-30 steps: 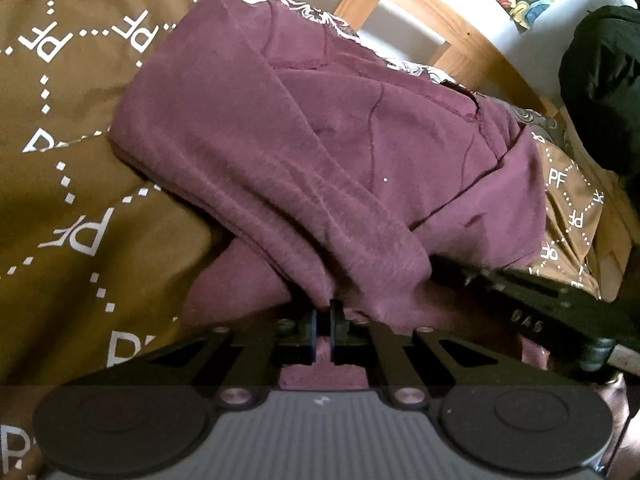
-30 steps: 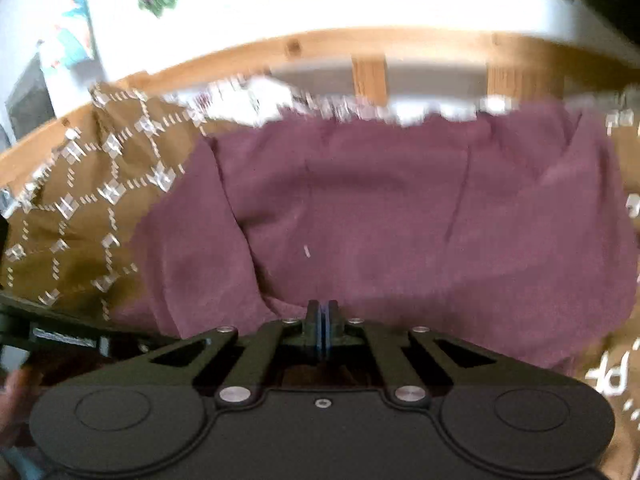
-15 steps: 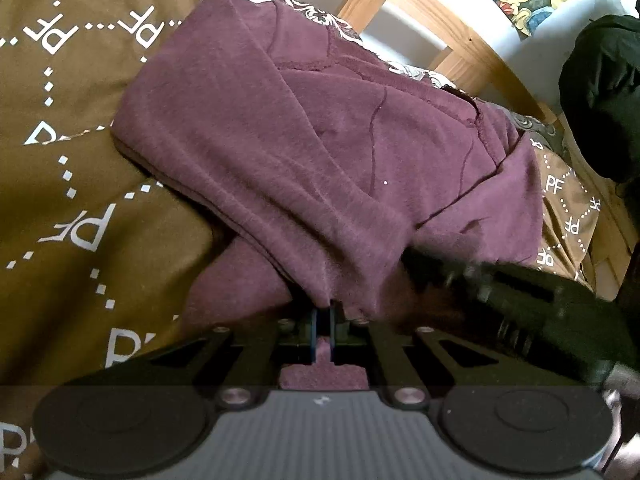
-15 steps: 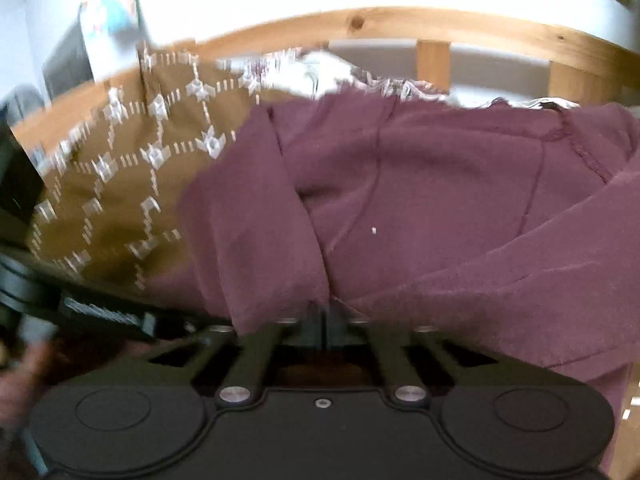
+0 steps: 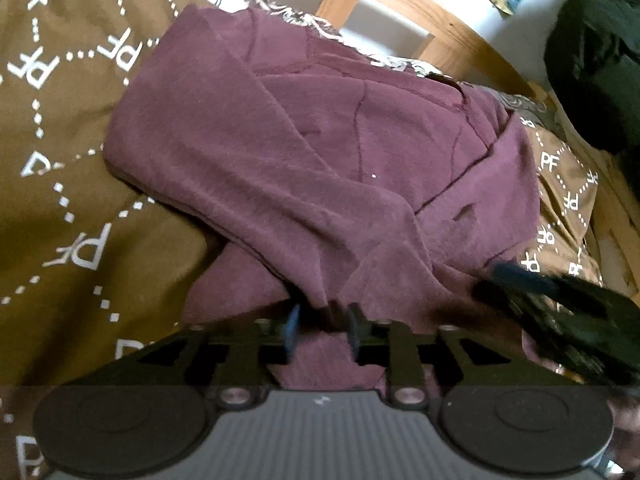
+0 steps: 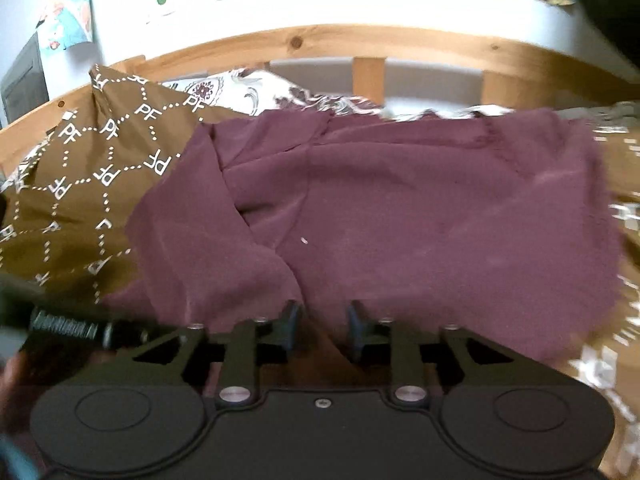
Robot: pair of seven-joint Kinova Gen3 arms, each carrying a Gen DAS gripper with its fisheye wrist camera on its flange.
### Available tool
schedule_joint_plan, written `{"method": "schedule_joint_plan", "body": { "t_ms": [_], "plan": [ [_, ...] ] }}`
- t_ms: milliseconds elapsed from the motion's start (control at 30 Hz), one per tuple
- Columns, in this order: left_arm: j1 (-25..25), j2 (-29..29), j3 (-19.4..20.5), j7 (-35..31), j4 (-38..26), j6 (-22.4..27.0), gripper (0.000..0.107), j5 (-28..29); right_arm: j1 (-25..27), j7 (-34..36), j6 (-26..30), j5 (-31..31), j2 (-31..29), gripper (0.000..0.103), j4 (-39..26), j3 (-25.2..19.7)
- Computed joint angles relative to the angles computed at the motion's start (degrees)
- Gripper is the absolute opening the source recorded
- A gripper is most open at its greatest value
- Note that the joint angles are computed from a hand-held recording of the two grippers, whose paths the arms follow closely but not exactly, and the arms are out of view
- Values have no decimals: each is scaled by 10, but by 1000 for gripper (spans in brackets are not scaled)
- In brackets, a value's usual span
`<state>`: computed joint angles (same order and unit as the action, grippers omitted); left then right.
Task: Fold small clothes
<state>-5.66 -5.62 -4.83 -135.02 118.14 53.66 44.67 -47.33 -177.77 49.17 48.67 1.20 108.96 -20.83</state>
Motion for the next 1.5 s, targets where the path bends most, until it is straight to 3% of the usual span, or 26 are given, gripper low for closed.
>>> {"method": "schedule_joint_plan", "body": {
  "t_ms": [67,167,233,367,467,533,633,700,767,867,967,1133,1367,1500],
  "plan": [
    [0,-21,1,8,5,-8,72,-13,-9,-4,28,-28,-38,56,14,-16],
    [8,-58,-11,-1,23,-23,92,-11,-17,-52,89,-55,-85,72,30,-68],
    [15,-84,-15,-2,32,-35,100,-19,-15,-98,135,-60,-109,85,35,-122],
    [37,-139,-24,-2,48,-61,102,-51,4,-137,228,-85,-147,100,17,-228],
    [51,-185,-30,12,48,-51,102,-91,32,-161,298,-85,-159,102,-9,-305],
    [48,-211,-24,38,31,-11,102,-132,31,-178,345,-84,-152,102,-30,-331],
    [81,-242,-54,40,5,57,102,-193,85,-165,415,-107,-122,102,-73,-398],
    [87,-270,-66,26,0,88,102,-228,94,-156,459,-121,-88,102,-96,-423],
    [85,-296,-65,30,3,100,102,-258,65,-152,472,-129,-61,102,-103,-409],
    [89,-322,-66,37,19,100,102,-287,-14,-134,464,-129,-42,102,-104,-335],
    [93,-313,-55,47,32,90,102,-302,-68,-80,430,-138,-33,102,-105,-266],
    [115,-302,-23,44,48,64,102,-326,-102,-20,440,-146,19,102,-126,-229],
    [121,-278,8,62,54,60,102,-348,-148,-31,421,-107,45,101,-106,-178],
    [125,-271,8,63,55,56,102,-351,-162,-39,388,-103,34,80,-84,-144]
  ]
}}
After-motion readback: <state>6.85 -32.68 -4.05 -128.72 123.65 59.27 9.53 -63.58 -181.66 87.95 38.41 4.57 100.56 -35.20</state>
